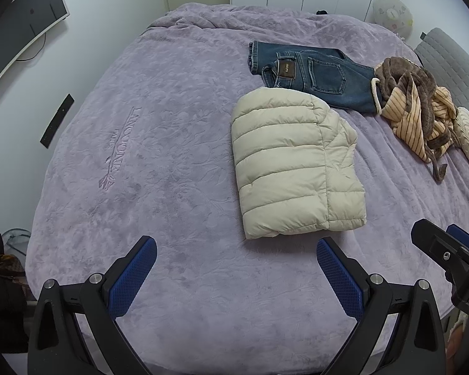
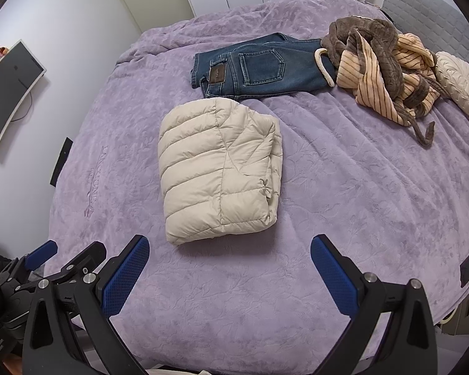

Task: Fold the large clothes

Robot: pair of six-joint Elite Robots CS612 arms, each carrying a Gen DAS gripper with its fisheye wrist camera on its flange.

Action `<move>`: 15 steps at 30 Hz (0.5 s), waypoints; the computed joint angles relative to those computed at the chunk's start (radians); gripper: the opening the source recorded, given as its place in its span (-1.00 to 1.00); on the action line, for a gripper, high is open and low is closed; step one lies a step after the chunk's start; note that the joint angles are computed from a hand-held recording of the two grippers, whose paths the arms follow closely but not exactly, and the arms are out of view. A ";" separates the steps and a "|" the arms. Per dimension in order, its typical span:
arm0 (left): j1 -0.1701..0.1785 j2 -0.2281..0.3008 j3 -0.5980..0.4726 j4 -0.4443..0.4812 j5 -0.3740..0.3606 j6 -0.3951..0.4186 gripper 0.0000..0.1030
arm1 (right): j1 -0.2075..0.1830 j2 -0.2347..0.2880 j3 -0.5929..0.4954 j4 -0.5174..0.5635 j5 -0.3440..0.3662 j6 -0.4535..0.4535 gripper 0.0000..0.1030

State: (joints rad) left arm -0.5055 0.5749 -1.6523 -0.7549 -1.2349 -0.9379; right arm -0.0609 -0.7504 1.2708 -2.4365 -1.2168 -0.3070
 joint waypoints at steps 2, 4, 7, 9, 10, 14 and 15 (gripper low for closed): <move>0.000 0.000 0.000 0.001 0.000 -0.005 0.98 | 0.001 0.000 0.001 0.000 -0.001 0.001 0.99; 0.001 0.001 -0.001 -0.002 -0.003 -0.006 0.98 | 0.000 0.000 -0.001 0.003 0.000 -0.001 0.99; 0.002 0.005 -0.004 -0.001 -0.007 -0.009 0.98 | -0.001 0.002 -0.003 0.006 0.001 -0.003 0.99; 0.002 0.006 -0.007 0.001 -0.008 -0.009 0.98 | -0.001 0.002 -0.002 0.006 0.000 -0.004 0.99; 0.002 0.005 -0.005 0.000 -0.006 -0.009 0.98 | -0.001 0.001 -0.002 0.006 -0.001 -0.003 0.99; 0.002 0.006 -0.007 0.000 -0.006 -0.008 0.98 | 0.000 0.001 -0.001 0.006 -0.001 -0.004 0.99; 0.002 0.006 -0.007 0.001 -0.005 -0.011 0.98 | -0.001 0.001 0.000 0.005 -0.001 -0.004 0.99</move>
